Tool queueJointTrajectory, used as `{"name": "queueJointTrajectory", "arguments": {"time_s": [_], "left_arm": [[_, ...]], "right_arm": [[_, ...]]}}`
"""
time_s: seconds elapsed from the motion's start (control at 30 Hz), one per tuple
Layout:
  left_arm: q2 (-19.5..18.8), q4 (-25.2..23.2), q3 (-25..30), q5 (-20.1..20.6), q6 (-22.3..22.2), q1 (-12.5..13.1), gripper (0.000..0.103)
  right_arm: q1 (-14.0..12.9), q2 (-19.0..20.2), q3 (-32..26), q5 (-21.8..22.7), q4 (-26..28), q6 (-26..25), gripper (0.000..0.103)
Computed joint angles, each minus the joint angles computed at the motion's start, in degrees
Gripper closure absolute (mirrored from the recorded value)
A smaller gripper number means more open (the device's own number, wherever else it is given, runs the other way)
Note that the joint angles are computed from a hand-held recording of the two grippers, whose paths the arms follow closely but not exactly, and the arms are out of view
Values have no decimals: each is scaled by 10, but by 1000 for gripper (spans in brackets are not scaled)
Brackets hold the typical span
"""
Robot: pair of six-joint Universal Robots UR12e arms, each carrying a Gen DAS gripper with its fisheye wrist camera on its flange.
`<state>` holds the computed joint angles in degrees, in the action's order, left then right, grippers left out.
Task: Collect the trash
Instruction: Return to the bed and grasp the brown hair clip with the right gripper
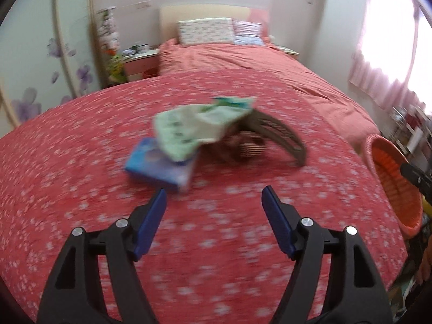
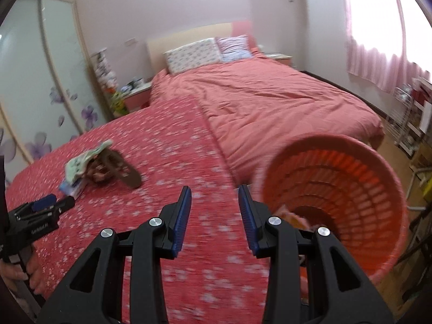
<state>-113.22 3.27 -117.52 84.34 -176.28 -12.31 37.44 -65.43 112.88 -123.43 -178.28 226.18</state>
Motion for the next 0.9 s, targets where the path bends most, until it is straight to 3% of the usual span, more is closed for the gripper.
{"name": "queueJointTrajectory", "arguments": {"time_s": [0.33,0.37,0.43,0.47,0.6,0.7,0.9], "left_arm": [[9,8,-17,16,-26,46,27],[10,6,-18,14,-28,50,27],[11,4,-20,10,-32,58,27],[11,3,-20,8,-33,61,27],[12,0,-21,5,-34,70,25],[11,-5,-18,2,-35,73,25],[8,-14,-12,-2,-33,77,24]], "right_arm": [[-4,55,-86,76,35,-74,66],[-5,59,-93,80,40,-77,64],[-10,71,-110,98,45,-80,46],[-12,74,-115,101,47,-81,43],[-17,89,-143,104,77,-101,36],[-16,100,-166,92,111,-122,36],[-17,110,-184,88,131,-149,36]]}}
